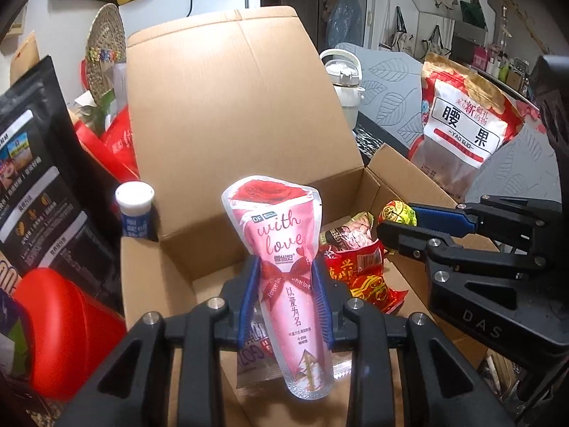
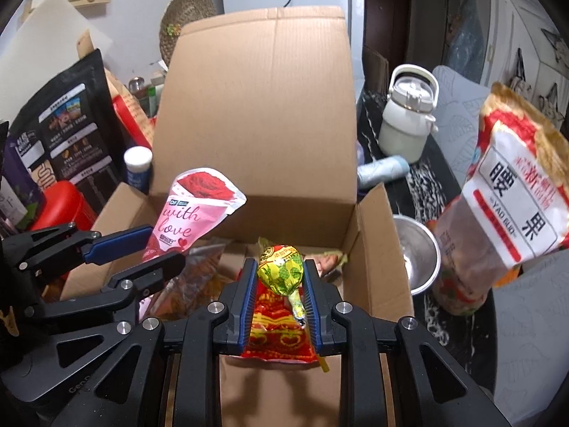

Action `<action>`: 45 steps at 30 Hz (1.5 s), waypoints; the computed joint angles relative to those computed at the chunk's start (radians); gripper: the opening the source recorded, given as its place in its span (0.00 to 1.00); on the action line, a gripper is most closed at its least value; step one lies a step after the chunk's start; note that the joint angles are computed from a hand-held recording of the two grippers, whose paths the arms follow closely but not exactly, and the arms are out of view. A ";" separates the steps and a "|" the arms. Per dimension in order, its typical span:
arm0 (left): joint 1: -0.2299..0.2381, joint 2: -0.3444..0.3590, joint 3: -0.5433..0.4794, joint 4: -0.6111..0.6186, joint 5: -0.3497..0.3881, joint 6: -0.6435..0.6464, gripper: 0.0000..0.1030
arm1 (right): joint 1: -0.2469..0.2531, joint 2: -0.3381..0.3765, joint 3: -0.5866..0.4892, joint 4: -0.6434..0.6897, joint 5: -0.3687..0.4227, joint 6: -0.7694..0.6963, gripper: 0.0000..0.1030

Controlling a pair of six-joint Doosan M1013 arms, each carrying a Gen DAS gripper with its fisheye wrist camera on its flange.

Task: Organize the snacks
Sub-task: 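Release the lollipop into the box with the right tool while the left tool releases the pouch, then withdraw both open tools from the box back toward the table snacks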

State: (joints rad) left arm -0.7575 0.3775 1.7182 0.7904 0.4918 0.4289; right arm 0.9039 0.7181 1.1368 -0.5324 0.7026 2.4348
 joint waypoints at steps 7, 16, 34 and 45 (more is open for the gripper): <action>-0.012 -0.001 0.000 0.090 0.025 -0.061 0.34 | 0.000 0.001 0.002 -0.023 0.018 0.026 0.44; -0.029 -0.008 -0.013 0.140 0.133 -0.124 0.73 | 0.010 -0.017 0.017 -0.079 0.049 0.087 0.47; -0.090 -0.117 0.040 0.245 0.198 -0.229 0.76 | 0.068 -0.113 0.089 -0.258 0.063 0.224 0.53; -0.159 -0.210 0.097 0.355 0.285 -0.337 0.99 | 0.132 -0.192 0.157 -0.425 0.088 0.362 0.68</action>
